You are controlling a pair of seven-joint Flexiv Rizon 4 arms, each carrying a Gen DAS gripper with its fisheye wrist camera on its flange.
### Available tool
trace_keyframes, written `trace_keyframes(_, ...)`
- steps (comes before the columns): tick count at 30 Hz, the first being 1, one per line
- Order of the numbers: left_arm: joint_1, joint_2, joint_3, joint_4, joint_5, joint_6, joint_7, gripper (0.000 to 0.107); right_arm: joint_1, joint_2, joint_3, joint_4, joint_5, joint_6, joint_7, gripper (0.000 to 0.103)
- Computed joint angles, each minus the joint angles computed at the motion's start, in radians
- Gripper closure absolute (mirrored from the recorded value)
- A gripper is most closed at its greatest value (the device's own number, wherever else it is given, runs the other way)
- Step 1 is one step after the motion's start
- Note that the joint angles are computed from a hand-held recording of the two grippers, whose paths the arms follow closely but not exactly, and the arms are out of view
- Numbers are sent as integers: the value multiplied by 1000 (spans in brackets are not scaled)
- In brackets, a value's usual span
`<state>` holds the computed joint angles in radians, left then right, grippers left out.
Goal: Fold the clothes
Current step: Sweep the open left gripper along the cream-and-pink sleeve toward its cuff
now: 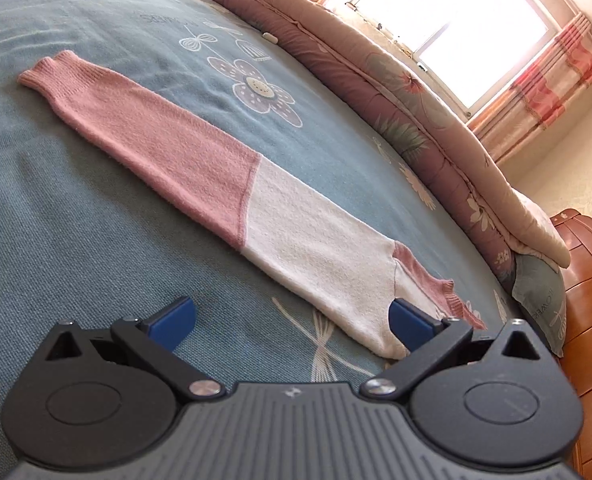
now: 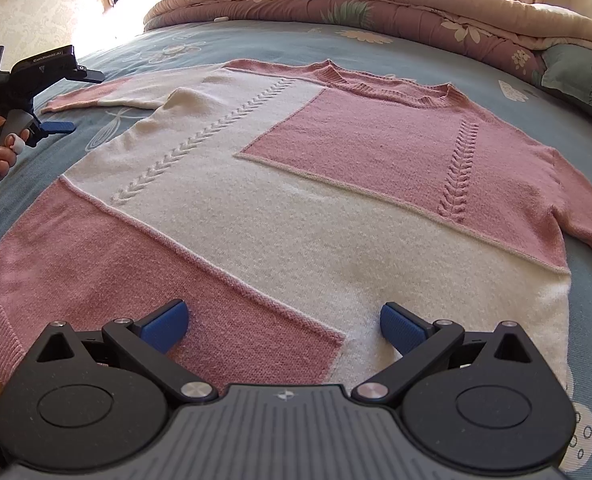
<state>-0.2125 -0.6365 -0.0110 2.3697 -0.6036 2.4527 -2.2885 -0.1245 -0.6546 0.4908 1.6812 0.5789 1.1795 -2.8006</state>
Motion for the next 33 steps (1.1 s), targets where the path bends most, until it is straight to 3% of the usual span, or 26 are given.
trace_keyframes(15,220,-72,17,2,193,162,-205,5,-24,-15,27,-7,43,18,-54,0)
trace_keyframes(33,266,-133,40,-37,151,242,-122,5,-35,-21,38,-11,73,22,-93,0)
